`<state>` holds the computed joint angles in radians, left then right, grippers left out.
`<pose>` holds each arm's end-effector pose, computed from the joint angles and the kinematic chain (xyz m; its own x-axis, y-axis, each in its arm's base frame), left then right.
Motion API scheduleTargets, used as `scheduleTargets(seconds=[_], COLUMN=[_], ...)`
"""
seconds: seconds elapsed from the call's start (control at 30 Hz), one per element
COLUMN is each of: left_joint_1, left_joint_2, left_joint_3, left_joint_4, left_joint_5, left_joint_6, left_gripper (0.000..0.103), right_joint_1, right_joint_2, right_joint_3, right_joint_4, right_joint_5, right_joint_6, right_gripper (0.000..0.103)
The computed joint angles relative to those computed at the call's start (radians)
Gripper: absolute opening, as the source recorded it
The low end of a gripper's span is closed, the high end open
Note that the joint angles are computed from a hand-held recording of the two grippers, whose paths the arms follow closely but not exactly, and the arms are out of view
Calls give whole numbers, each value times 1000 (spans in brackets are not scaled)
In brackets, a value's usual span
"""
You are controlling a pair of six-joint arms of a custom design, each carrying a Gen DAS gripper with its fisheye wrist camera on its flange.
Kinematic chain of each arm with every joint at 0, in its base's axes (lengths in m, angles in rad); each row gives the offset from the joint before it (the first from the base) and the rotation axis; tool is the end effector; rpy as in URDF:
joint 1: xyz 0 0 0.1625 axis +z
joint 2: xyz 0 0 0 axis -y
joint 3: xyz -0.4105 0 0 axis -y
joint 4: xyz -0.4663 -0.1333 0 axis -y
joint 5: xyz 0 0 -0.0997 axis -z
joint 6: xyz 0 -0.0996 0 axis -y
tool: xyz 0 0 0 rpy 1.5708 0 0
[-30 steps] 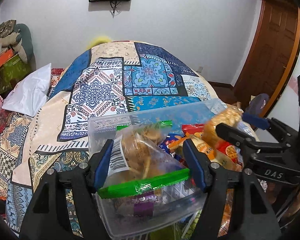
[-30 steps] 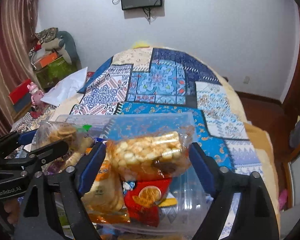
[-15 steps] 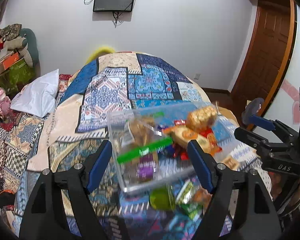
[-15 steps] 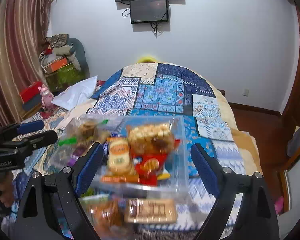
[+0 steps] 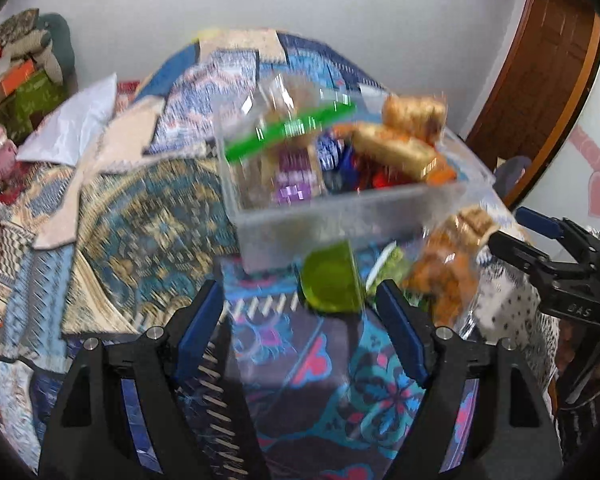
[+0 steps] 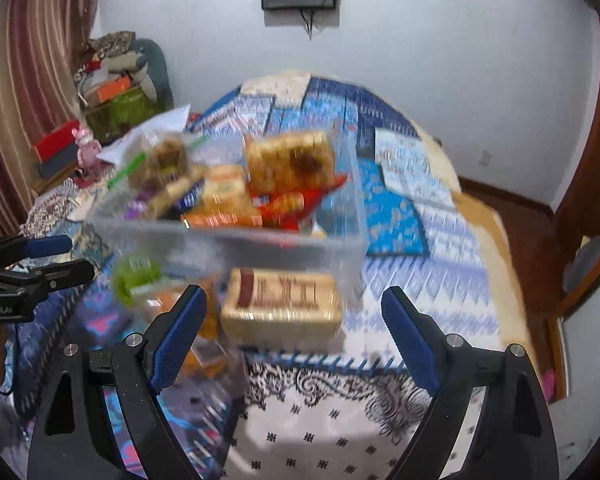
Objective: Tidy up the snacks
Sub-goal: 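Grasp the green jelly cup with left tool while right tool grasps the bread loaf, then place the jelly cup and bread loaf into the clear box, open both tools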
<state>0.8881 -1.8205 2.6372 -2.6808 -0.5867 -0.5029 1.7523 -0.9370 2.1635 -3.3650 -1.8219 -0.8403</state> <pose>-0.0399 -0.3918 0.1964 -0.8005 -0.2156 -0.5592 0.2489 0.7291 -0.6376 0.2036 -0.5080 0.0266 -0.5384 -0.6467 0.5403 -0.8291 0.5210 -0.2027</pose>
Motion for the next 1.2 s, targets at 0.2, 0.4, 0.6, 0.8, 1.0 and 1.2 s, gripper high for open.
scheduleTargets(seconds=[0.2, 0.4, 0.6, 0.8, 1.0, 1.2], left_joint_1=[25, 87, 122, 116, 67, -12], left_joint_2=[108, 196, 214, 215, 150, 57], left_joint_3=[-22, -67, -81, -73, -29, 14], left_joint_4=[-105, -196, -285, -296, -216, -101], left_joint_5=[-10, -40, -133, -116, -62, -11], left_joint_6=[53, 86, 133, 142, 86, 19], left_gripper=[79, 75, 44, 40, 40, 40], right_joint_1=[-25, -26, -46, -62, -77, -79], right_joint_2=[40, 62, 69, 46, 9, -26], right_joint_3=[-26, -49, -60, -34, 4, 31], right_joint_4=[35, 34, 64, 55, 43, 20], right_joint_5=[-7, -5, 17, 45, 56, 69], right_joint_6=[48, 67, 107, 96, 66, 49], right_gripper=[88, 88, 87, 79, 78, 78])
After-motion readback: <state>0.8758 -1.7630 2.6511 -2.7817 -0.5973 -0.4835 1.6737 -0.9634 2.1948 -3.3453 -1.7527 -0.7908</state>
